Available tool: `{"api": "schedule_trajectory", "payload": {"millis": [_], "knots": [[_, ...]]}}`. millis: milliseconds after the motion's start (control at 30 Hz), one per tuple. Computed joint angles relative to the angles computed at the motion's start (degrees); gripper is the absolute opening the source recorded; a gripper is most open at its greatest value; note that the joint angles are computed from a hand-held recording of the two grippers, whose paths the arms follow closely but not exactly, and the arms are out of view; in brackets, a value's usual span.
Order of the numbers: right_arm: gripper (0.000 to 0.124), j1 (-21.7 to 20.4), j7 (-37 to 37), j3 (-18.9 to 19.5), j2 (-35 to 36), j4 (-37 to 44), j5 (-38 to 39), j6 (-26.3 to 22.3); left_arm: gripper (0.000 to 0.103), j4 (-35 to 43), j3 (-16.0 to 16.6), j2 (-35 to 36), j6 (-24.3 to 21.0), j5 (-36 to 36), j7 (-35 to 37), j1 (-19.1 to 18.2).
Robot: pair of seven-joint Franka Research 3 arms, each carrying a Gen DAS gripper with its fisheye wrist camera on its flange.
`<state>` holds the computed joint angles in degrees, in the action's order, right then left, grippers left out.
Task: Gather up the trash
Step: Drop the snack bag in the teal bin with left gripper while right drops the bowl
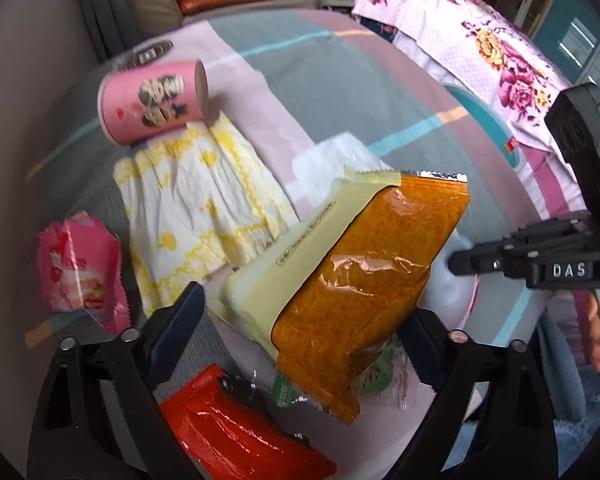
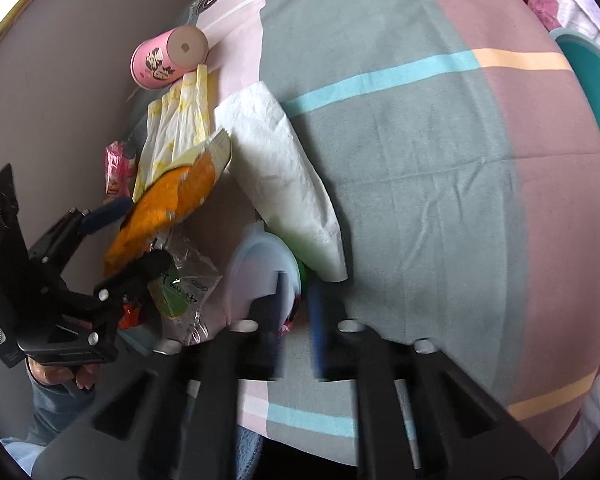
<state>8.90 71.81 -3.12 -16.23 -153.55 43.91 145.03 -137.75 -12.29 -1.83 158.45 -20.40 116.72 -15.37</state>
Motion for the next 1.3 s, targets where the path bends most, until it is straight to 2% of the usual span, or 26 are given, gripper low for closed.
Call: {"api": "schedule_trajectory", "payload": {"millis": [33, 67, 133, 200, 300, 500, 800, 1000, 1300], "knots": [[0.007, -0.1, 0.2, 0.2, -0.3, -0.3, -0.4, 0.4, 0.063, 0.1, 0.0, 0.0, -0.2, 0.9, -1.0, 0.1], [0.007, -0.1, 0.0, 0.2, -0.8, -0.6, -0.5, 0.9, 0.062, 0.3, -0.1, 0.1, -0.3, 2.4, -3.2, 0.3], [0.007, -0.2, -0.6, -0.3, -1.9, -1.3, -0.2, 1.4, 0.053, 0.1, -0.1, -0.1, 1.1, 4.2, -6.6, 0.5], [0.007, -0.5, -0.7, -0.6, -2.8, -1.8, -0.8, 1.5, 0.048, 0.1, 0.1, -0.7, 1.4, 3.6, -7.7, 0.5], [0.007, -0.7, -1.5, -1.4, -4.3, -2.5, -0.1, 2.2, 0.021, 0.4, 0.7, -1.3, 1.1, 1.5, -7.7, 0.3], [0.007, -0.9, -3.7, -2.6, -5.5, -2.9, 1.5, 2.6, 0.020, 0.7, 1.4, -2.4, -0.1, -1.9, -7.4, 0.0], [0.006, -3.9, -5.5, -4.9, -7.5, -3.6, 2.7, 4.0, 0.020, 3.7, 1.0, -1.8, -1.6, -4.2, -8.5, -1.6], [0.007, -6.7, -6.6, -7.2, -9.4, -4.4, 3.4, 5.1, 0.020, 8.4, -1.4, 2.2, -2.9, -5.4, -9.9, -2.2], [0.007, -12.7, -8.9, -10.9, -10.6, -4.0, 3.7, 8.2, 0.020, 18.2, -6.3, 10.4, -3.5, 1.5, -15.7, -3.6]]}}
